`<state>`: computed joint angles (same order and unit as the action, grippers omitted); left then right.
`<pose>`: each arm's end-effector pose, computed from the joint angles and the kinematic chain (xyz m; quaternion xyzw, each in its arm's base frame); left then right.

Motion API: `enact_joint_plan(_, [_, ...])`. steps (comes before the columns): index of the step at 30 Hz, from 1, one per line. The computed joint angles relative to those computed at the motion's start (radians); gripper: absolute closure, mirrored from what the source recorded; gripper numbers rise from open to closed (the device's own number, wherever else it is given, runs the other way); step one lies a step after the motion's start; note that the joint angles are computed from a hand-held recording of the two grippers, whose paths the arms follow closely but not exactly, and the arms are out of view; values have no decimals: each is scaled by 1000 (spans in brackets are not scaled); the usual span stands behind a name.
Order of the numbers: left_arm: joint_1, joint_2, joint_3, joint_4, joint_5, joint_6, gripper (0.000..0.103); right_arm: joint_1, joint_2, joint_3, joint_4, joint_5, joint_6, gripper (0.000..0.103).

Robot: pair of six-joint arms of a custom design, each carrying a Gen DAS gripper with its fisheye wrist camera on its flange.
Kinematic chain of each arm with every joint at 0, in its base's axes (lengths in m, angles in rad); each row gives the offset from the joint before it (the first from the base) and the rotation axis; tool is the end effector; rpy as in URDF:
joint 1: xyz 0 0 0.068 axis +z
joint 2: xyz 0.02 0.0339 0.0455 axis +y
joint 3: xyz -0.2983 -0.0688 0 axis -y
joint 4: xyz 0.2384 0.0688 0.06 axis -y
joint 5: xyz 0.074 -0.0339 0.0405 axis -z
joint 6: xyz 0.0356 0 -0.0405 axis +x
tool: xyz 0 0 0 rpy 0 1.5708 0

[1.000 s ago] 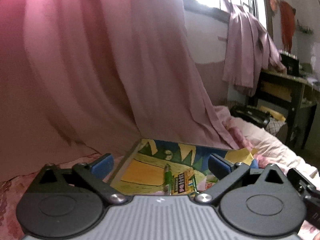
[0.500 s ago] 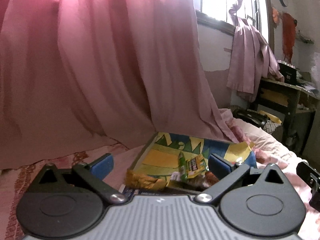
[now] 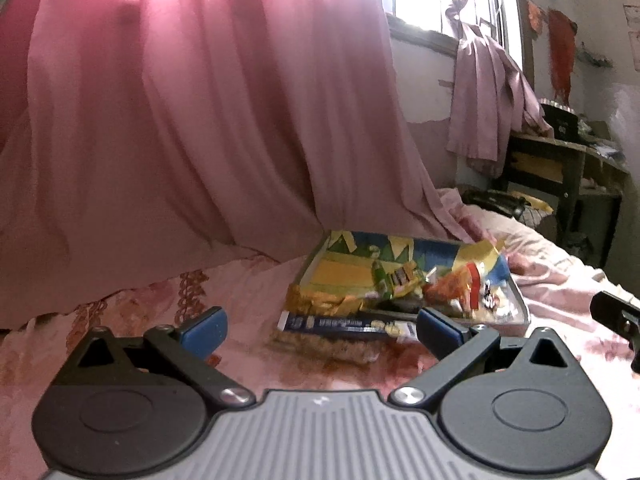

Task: Organize snacks
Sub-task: 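Lift both open grippers up and back from the tray box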

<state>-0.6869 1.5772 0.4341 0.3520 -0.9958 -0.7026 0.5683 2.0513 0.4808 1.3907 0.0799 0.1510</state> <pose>0.2053 -0.1297 0.1534 -0.1879 0.8112 0.1256 0.5393 0.2760 0.1729 0.1201 -0.1339 0.7558 0.1966 0.6101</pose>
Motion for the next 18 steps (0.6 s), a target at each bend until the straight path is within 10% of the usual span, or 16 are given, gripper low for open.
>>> enact_joint_plan(18, [-117,18,-146,-59,21,-210,1,148,-42,-49,-180,104,-37,1])
